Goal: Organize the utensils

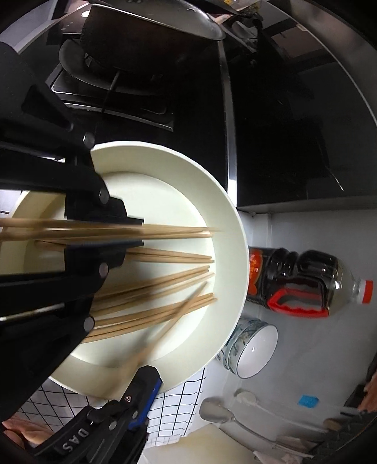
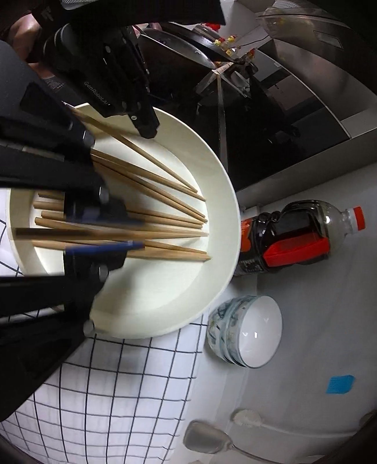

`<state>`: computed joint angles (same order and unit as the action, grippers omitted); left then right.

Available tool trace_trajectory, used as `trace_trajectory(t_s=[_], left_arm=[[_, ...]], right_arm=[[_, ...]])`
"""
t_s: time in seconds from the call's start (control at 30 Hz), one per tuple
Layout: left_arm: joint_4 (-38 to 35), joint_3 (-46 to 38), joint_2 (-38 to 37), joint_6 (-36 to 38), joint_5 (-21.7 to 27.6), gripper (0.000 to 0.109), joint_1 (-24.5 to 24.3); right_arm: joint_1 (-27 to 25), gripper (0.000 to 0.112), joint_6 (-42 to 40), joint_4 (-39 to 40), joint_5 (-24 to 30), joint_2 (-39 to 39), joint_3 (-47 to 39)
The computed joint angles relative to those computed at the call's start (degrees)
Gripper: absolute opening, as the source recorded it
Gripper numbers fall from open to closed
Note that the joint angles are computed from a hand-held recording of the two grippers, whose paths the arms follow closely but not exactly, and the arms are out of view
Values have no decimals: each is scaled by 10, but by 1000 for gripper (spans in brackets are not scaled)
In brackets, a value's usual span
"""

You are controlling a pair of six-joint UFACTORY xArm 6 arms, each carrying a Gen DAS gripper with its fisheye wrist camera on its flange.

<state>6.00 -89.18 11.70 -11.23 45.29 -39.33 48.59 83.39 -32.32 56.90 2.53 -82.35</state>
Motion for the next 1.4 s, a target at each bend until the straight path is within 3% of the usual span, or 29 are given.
trace_trajectory(t_s=[0.03,0.07,0.1,0.17,0.27,0.6,1.4], left_arm=[[3,4,-4,-6,-2,38,2],[12,8,-9,-17,-5,65,3],[31,20,-20,-36,-16,82,4],[49,42,-42,-54,-33,84,6],[59,44,-54,-65,-14,95,7],[49,54,-97,-70,32,97,1],[71,61,-135,-95,73,97,-37]], right_arm=[[4,30,7,-9,13,-2,-2],[4,31,11,-11,19,-6,0],[6,31,15,-10,24,-9,2],[11,38,25,-11,39,-18,7],[21,48,41,-15,50,-30,16],[51,70,58,15,89,-34,4],[91,74,80,32,154,-44,-22]])
